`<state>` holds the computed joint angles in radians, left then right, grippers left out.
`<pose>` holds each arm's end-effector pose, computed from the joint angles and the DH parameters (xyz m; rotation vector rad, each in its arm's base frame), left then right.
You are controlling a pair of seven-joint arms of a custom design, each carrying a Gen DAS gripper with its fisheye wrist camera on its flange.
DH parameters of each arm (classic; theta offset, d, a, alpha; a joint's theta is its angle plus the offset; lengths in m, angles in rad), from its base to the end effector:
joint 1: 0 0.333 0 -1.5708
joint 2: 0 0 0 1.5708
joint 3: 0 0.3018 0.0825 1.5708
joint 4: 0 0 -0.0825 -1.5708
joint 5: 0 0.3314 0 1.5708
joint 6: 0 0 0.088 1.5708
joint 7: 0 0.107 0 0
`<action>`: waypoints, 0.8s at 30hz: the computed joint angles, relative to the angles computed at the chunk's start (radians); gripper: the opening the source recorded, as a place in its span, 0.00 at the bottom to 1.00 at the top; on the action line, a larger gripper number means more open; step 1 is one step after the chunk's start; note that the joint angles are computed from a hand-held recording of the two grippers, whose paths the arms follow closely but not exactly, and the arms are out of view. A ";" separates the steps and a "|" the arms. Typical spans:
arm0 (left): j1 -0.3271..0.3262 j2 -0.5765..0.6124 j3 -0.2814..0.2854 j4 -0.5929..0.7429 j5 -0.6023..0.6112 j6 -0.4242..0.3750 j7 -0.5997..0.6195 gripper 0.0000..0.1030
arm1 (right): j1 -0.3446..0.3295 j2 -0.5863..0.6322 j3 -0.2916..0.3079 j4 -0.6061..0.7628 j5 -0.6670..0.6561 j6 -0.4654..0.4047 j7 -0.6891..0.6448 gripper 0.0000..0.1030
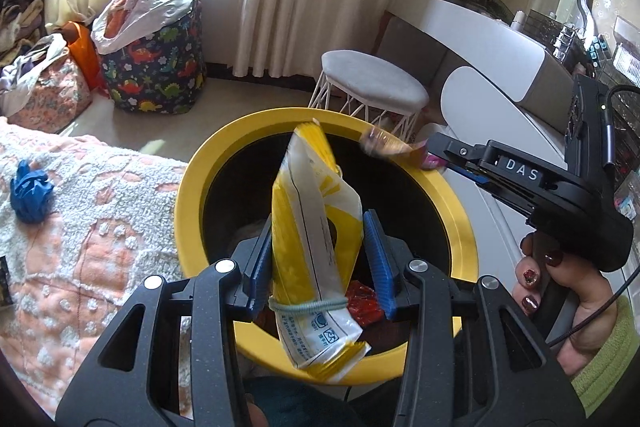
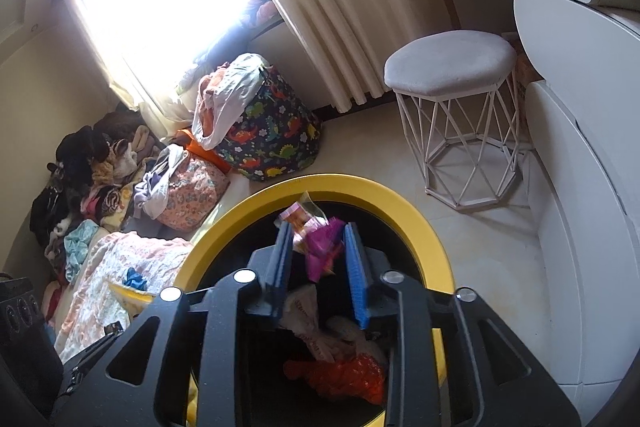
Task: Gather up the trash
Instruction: 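Carry both items over the yellow bin and open both tools to drop them, then move both open tools back over the trash on the bed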
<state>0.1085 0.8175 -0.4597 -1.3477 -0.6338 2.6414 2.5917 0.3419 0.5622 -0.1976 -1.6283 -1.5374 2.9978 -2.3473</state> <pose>0.7090 -0.1390 0.3372 -1.2199 2.4667 -1.2589 0.6235 0.1847 0.3502 -0.9618 1.9998 -0.5906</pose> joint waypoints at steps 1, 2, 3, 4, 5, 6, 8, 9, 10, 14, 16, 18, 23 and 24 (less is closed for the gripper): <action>0.002 0.004 -0.004 0.004 -0.003 0.001 0.003 0.40 | 0.003 0.000 -0.006 0.001 -0.019 0.001 0.026 0.45; 0.004 0.004 -0.007 0.004 -0.007 0.005 0.004 0.56 | 0.004 -0.001 -0.006 0.001 -0.030 -0.003 0.041 0.45; 0.010 0.000 -0.011 -0.004 -0.016 0.010 0.005 0.73 | 0.000 -0.002 -0.001 0.001 -0.031 -0.005 0.037 0.45; 0.018 -0.003 -0.016 -0.008 -0.025 0.011 0.006 0.78 | -0.003 -0.002 0.004 0.002 -0.027 -0.008 0.027 0.47; 0.025 -0.008 -0.020 -0.017 -0.036 0.017 0.009 0.81 | -0.004 -0.002 0.005 0.002 -0.030 -0.010 0.026 0.48; 0.029 -0.015 -0.020 -0.029 -0.044 0.032 0.014 0.86 | -0.004 -0.002 0.008 0.003 -0.030 -0.014 0.024 0.51; 0.021 -0.030 -0.011 -0.055 -0.046 0.082 0.012 0.89 | -0.005 0.002 0.012 0.012 -0.037 -0.016 0.023 0.55; 0.025 -0.035 -0.013 -0.067 -0.049 0.098 0.014 0.89 | -0.007 0.004 0.017 0.015 -0.027 -0.017 0.004 0.55; 0.029 -0.038 -0.013 -0.071 -0.049 0.103 0.008 0.89 | -0.005 0.006 0.019 0.021 -0.021 -0.019 -0.010 0.55; 0.050 -0.048 -0.016 -0.087 -0.050 0.133 -0.004 0.89 | 0.003 0.020 0.016 0.051 -0.019 -0.003 -0.043 0.56; 0.059 -0.052 -0.018 -0.094 -0.050 0.151 -0.007 0.89 | 0.009 0.032 0.009 0.074 -0.039 0.016 -0.035 0.57; 0.072 -0.055 -0.020 -0.098 -0.049 0.158 -0.013 0.89 | 0.013 0.043 0.008 0.098 -0.059 0.029 -0.024 0.57; 0.090 -0.047 -0.018 -0.083 -0.045 0.162 -0.042 0.89 | 0.015 0.073 0.021 0.151 -0.032 0.052 -0.086 0.58; 0.091 -0.046 -0.016 -0.079 -0.042 0.162 -0.049 0.89 | 0.018 0.080 0.021 0.160 -0.008 0.057 -0.119 0.58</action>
<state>0.1998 0.7720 -0.4756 -1.4264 -0.6762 2.8038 2.5424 0.3599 0.6420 -0.1762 -1.4681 -1.5456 3.0546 -2.4664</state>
